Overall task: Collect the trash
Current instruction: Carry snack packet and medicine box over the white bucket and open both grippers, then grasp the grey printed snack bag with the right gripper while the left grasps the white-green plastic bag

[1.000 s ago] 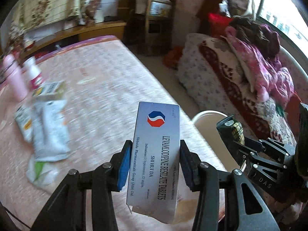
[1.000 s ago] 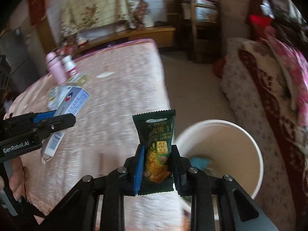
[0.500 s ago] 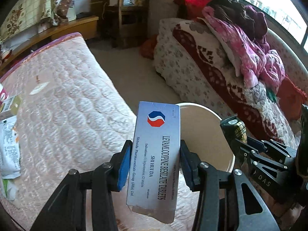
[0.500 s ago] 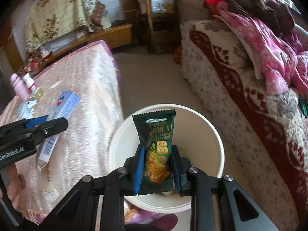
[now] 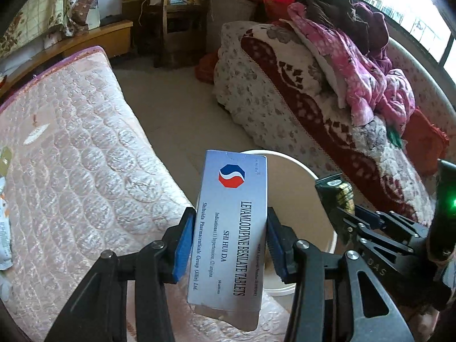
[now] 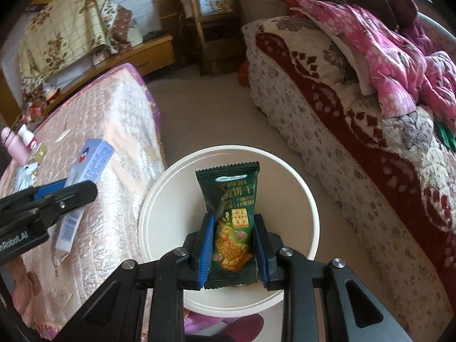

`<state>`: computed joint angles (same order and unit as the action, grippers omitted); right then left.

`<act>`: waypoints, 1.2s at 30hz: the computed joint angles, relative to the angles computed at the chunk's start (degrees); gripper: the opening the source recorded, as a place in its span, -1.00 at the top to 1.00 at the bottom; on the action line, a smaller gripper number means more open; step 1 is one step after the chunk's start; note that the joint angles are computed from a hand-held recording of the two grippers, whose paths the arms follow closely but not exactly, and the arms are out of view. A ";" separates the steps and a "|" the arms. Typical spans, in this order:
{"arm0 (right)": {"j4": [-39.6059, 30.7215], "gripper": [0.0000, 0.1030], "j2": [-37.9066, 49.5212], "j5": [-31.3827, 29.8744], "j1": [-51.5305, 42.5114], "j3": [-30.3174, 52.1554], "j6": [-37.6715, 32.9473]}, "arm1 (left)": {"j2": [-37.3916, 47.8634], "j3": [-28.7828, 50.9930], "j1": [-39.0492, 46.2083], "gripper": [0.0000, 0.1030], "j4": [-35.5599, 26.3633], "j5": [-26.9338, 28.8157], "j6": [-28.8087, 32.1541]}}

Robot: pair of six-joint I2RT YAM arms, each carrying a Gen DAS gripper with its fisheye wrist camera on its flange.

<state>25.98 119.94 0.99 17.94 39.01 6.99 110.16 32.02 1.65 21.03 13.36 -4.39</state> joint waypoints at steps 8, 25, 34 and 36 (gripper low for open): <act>1.90 -0.56 -0.10 0.54 -0.80 -0.90 3.20 | -0.98 -1.75 1.31 -0.38 1.65 2.54 -0.13; 0.13 -0.56 -2.48 1.78 8.66 -0.34 4.86 | -12.57 -11.80 14.91 -0.38 3.07 -2.57 8.48; -4.46 -0.56 -1.82 5.21 20.46 5.06 6.49 | -18.83 -13.87 34.80 -0.38 -2.32 4.36 18.61; -5.74 -0.56 -1.09 5.99 23.08 7.06 6.85 | -19.56 -13.80 39.96 -0.38 -3.74 6.18 21.45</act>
<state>20.24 118.85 6.98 41.03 46.07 13.84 90.60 18.21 41.61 17.29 19.54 17.06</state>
